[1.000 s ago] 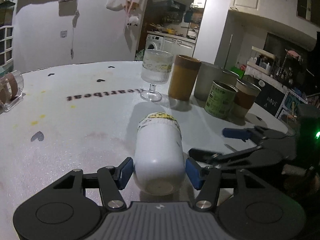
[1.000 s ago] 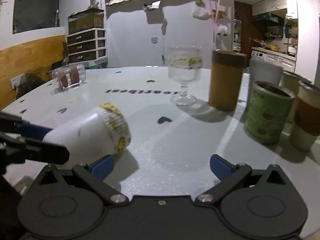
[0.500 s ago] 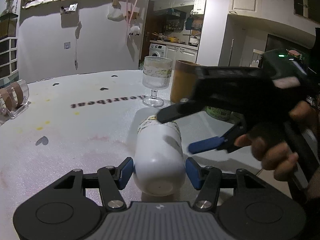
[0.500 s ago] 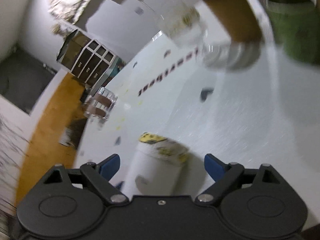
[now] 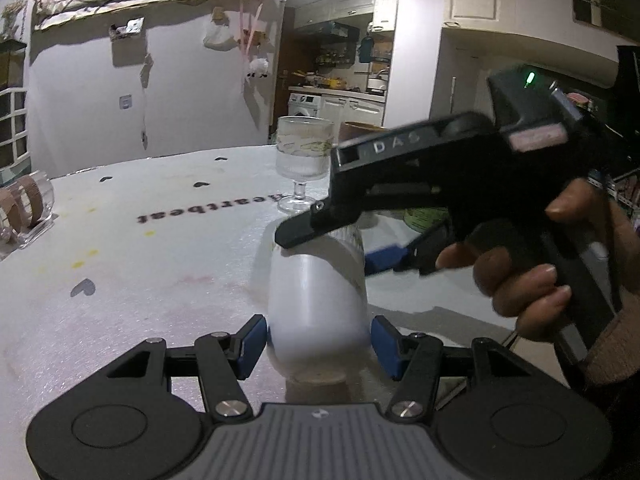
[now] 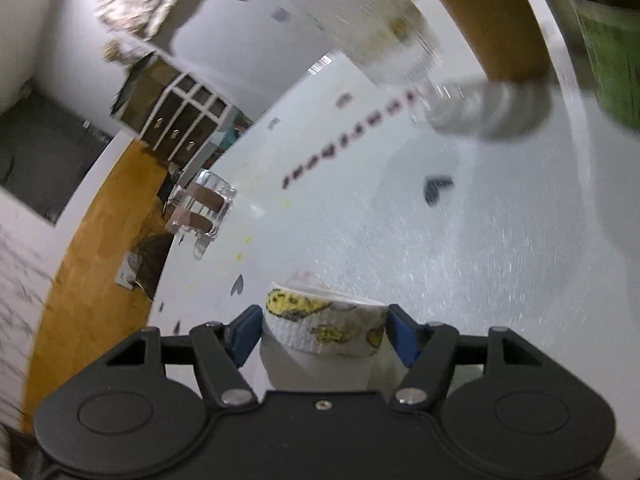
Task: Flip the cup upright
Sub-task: 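Turn the white cup over with the left gripper while the right gripper grasps it rim-up, then open the left gripper while the right gripper carries the cup toward the cup cluster, then lower the upright white cup beside the green tin and open the right gripper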
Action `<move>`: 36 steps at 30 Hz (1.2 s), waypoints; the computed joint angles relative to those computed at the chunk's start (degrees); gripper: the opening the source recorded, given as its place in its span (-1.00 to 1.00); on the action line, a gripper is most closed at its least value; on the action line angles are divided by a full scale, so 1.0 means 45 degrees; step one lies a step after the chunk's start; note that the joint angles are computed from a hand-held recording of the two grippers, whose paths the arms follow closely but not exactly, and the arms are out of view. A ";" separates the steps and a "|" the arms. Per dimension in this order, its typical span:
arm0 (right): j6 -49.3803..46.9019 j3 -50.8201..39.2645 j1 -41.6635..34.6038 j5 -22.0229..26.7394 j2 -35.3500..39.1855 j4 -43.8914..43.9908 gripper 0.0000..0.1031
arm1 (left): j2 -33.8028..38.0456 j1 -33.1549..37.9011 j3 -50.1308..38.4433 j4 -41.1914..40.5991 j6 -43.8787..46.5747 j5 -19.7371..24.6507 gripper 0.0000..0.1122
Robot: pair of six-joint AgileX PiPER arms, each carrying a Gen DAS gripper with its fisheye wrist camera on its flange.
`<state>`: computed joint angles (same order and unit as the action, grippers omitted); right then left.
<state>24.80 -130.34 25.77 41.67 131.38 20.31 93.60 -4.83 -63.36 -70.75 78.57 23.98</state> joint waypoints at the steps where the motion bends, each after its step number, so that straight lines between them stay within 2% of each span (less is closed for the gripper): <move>1: -0.0012 0.0286 0.0202 -0.0225 -0.0284 -0.0675 0.32 | 0.0027 -0.0038 0.0058 -0.0354 0.0511 -0.0042 0.03; 3: -0.0187 0.1216 0.0542 -0.0830 -0.1007 -0.1873 0.31 | 0.0086 -0.0104 0.0239 -0.1277 0.1685 -0.0163 0.03; 6: -0.0032 0.2092 0.1252 -0.1484 -0.1718 -0.4204 0.30 | 0.0220 -0.0167 0.0271 -0.1864 0.2305 -0.0174 0.03; 11: 0.0419 0.2898 0.2079 -0.1617 -0.2371 -0.7247 0.29 | 0.0518 -0.0199 0.0153 -0.2353 0.2936 -0.0080 0.04; 14: 0.0740 0.3143 0.2489 -0.1579 -0.2518 -0.8871 0.29 | 0.0793 -0.0036 0.0109 -0.3014 0.3536 0.0309 0.07; 15: 0.0853 0.3305 0.2596 -0.1732 -0.2540 -0.9460 0.29 | 0.0818 -0.0035 0.0179 -0.3008 0.3401 0.0334 0.12; 17: 0.1699 0.3438 0.2861 -0.1822 -0.2395 -1.1355 0.28 | 0.0894 -0.0024 0.0208 -0.3290 0.3407 0.0241 0.40; 19: 0.2468 0.3299 0.2794 -0.1901 -0.2086 -1.2938 0.28 | 0.0825 0.0062 0.0363 -0.3914 0.3837 0.0255 0.46; 23: 0.2517 0.1834 0.1844 -0.1688 -0.1100 -1.3180 0.28 | 0.0776 0.0320 0.0444 -0.4707 0.4177 0.0305 0.46; 26: 0.3550 0.1024 0.1322 -0.1544 -0.0476 -1.4590 0.28 | 0.0770 0.0521 0.0514 -0.5068 0.4280 0.0363 0.46; 29: 0.3710 -0.0020 0.0757 -0.1483 0.0161 -1.4724 0.28 | 0.0858 0.0630 0.0534 -0.5284 0.4252 0.0271 0.46; 33: 0.2930 -0.2560 0.0295 -0.0456 0.1648 -1.4166 0.28 | 0.0917 0.0700 0.0569 -0.5420 0.4259 0.0182 0.46; 36: 0.2671 -0.3724 0.0111 0.0155 0.2390 -1.3782 0.29 | 0.0829 0.0688 0.0742 -0.5722 0.4567 0.0120 0.46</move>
<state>36.82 -147.10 26.27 42.36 142.13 -41.71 97.34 -1.74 -60.02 -96.50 99.12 24.52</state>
